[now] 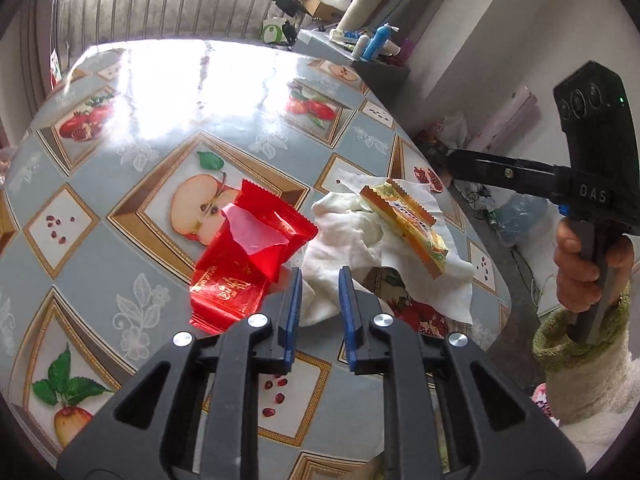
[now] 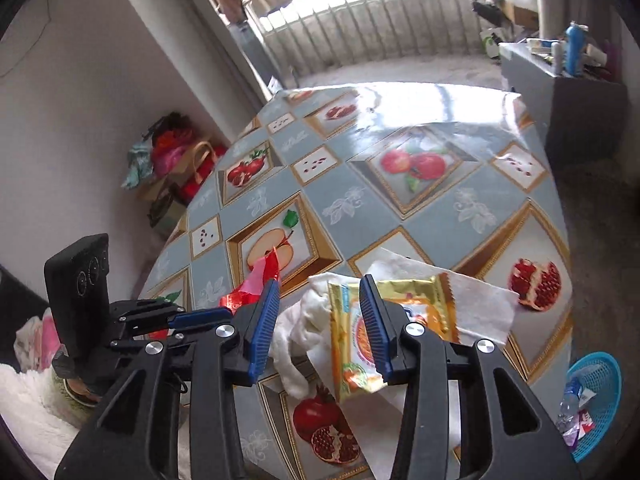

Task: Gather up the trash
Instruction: 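Close left tool on the red wrapper while right tool pinches it alongside, then grasp yellow Enaak snack bag with right tool and lift it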

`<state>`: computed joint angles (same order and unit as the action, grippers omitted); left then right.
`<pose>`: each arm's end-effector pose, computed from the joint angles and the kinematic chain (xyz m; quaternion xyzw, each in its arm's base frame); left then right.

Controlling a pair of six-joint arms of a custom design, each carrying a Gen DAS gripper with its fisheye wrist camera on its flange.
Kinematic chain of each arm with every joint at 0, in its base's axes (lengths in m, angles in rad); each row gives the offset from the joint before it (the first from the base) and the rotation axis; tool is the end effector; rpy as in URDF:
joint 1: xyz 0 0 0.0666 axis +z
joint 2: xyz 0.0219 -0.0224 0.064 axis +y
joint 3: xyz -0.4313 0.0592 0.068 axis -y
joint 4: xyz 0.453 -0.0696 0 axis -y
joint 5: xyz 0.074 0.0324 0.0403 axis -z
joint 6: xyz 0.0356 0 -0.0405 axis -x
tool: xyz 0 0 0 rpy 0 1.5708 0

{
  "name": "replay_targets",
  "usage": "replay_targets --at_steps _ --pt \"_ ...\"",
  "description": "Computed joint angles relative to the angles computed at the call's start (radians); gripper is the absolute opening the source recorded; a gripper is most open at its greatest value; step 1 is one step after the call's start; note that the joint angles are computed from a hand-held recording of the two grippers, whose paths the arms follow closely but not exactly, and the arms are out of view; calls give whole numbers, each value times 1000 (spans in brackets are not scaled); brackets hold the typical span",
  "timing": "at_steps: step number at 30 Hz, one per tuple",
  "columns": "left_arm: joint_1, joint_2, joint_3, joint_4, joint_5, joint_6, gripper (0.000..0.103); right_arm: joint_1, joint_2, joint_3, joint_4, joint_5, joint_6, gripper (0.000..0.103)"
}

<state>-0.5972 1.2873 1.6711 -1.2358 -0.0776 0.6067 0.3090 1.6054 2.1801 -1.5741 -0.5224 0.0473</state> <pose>0.3805 -0.2559 0.6508 -0.0181 0.9353 -0.1691 0.3102 0.5106 0.1812 0.7172 -0.2359 0.8994 0.2812 0.2376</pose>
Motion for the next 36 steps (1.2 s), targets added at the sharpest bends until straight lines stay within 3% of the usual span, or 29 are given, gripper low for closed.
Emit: replay_targets --at_steps 3,6,10,17,23,26,36 --pt "-17 3 10 -14 -73 -41 39 -15 -84 -120 79 57 -34 44" --pt "-17 33 37 -33 -117 -76 49 -12 -123 -190 111 62 -39 46" --pt "-13 70 46 -39 -146 -100 50 19 -143 -239 141 91 -25 53" --pt "13 105 32 -41 -150 -83 50 55 -135 -296 143 153 -10 53" --pt "24 94 14 -27 -153 -73 43 55 -145 -337 148 147 -36 50" --pt "36 85 7 -24 -136 -64 33 42 -148 -342 152 118 -63 45" --pt "57 69 -1 -3 -118 -40 13 6 -165 -364 179 37 -136 20"
